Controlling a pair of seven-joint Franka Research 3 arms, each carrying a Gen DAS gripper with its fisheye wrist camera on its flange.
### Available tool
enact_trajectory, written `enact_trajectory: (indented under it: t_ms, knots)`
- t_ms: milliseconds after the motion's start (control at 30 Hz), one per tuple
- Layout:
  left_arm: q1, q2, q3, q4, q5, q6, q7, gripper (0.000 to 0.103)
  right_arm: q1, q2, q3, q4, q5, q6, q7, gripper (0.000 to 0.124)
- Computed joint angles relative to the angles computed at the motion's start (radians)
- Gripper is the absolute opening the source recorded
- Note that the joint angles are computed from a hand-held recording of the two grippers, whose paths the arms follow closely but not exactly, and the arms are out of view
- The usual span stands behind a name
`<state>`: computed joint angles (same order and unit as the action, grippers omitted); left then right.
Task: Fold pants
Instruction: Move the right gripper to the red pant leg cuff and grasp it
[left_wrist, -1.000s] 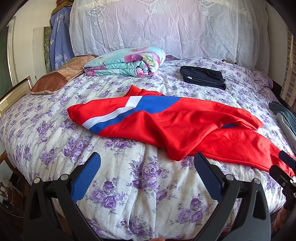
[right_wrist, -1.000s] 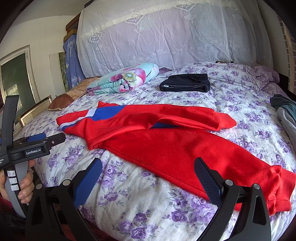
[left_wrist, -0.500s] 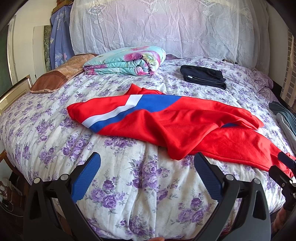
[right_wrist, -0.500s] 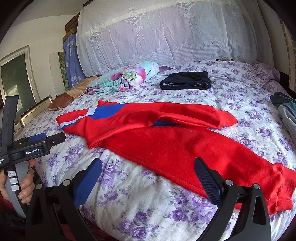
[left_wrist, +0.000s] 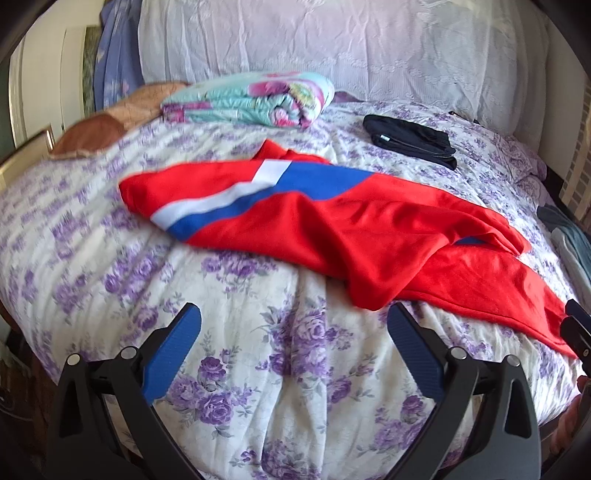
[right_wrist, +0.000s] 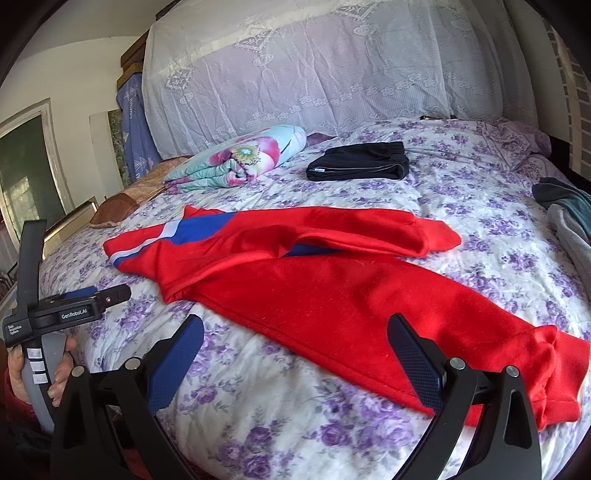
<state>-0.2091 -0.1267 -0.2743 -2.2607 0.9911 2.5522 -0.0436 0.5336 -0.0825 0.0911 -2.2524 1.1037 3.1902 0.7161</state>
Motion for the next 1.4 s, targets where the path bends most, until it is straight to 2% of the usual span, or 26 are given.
enact_trajectory:
  t_ms: [100, 133, 233, 267, 367, 400, 467, 533, 667, 767, 867, 933, 1100, 1133, 1233, 1300, 1367, 1400]
  knots:
    - [0.013, -0.01, 0.018, -0.025, -0.031, 0.043, 0.003, 0.098, -0.012, 0.005, -0.006, 0.007, -0.022, 0.003, 0.022, 0.1]
    - [0.019, -0.017, 0.021, -0.036, -0.036, 0.05, -0.001, 0.098, -0.011, 0.01, -0.018, 0.023, 0.006, -0.013, -0.006, 0.1]
    - [0.043, -0.041, 0.032, -0.068, -0.048, 0.078, -0.011, 0.098, -0.045, 0.021, -0.04, 0.077, 0.109, -0.123, -0.09, 0.1]
    - [0.053, -0.052, 0.036, -0.08, -0.054, 0.087, -0.016, 0.098, -0.066, 0.03, -0.039, 0.097, 0.109, -0.154, -0.08, 0.1]
    - [0.088, -0.093, 0.043, -0.129, -0.068, 0.111, -0.048, 0.098, -0.119, 0.063, -0.024, 0.144, 0.057, -0.173, 0.005, 0.1]
    - [0.099, -0.104, 0.048, -0.147, -0.078, 0.127, -0.053, 0.098, -0.133, 0.072, -0.023, 0.163, 0.077, -0.198, -0.004, 0.1]
    - [0.123, -0.119, 0.061, -0.181, -0.104, 0.183, -0.054, 0.098, -0.167, 0.092, -0.025, 0.201, 0.143, -0.285, -0.029, 0.1]
    - [0.15, -0.122, 0.063, -0.196, -0.115, 0.225, -0.047, 0.098, -0.194, 0.11, -0.021, 0.222, 0.133, -0.329, 0.005, 0.1]
    - [0.178, -0.093, 0.049, -0.164, -0.125, 0.194, 0.001, 0.098, -0.27, 0.189, -0.034, 0.318, 0.086, -0.519, 0.149, 0.1]
    - [0.188, -0.067, 0.055, -0.144, -0.129, 0.187, 0.009, 0.098, -0.344, 0.283, -0.034, 0.429, 0.115, -0.698, 0.275, 0.1]
    - [0.204, -0.049, 0.062, -0.133, -0.103, 0.2, -0.015, 0.098, -0.41, 0.395, -0.016, 0.534, 0.166, -0.828, 0.414, 0.1]
    - [0.205, -0.036, 0.069, -0.122, -0.102, 0.198, -0.004, 0.098, -0.435, 0.431, 0.004, 0.57, 0.176, -0.847, 0.442, 0.1]
    - [0.215, -0.027, 0.083, -0.122, -0.081, 0.238, -0.024, 0.098, -0.426, 0.511, 0.032, 0.672, 0.066, -0.807, 0.494, 0.1]
    - [0.222, -0.027, 0.084, -0.126, -0.058, 0.257, -0.043, 0.098, -0.412, 0.524, 0.035, 0.69, 0.03, -0.775, 0.506, 0.1]
    - [0.243, -0.026, 0.085, -0.135, 0.012, 0.31, -0.101, 0.099, -0.411, 0.575, 0.059, 0.762, -0.029, -0.755, 0.499, 0.1]
    - [0.258, -0.023, 0.089, -0.136, 0.055, 0.352, -0.14, 0.099, -0.424, 0.593, 0.087, 0.777, -0.014, -0.716, 0.446, 0.1]
    - [0.288, -0.023, 0.087, -0.14, 0.155, 0.409, -0.235, 0.099, -0.44, 0.587, 0.118, 0.759, 0.037, -0.657, 0.353, 0.078]
    - [0.303, -0.024, 0.084, -0.14, 0.22, 0.436, -0.295, 0.099, -0.447, 0.585, 0.13, 0.752, 0.061, -0.642, 0.321, 0.054]
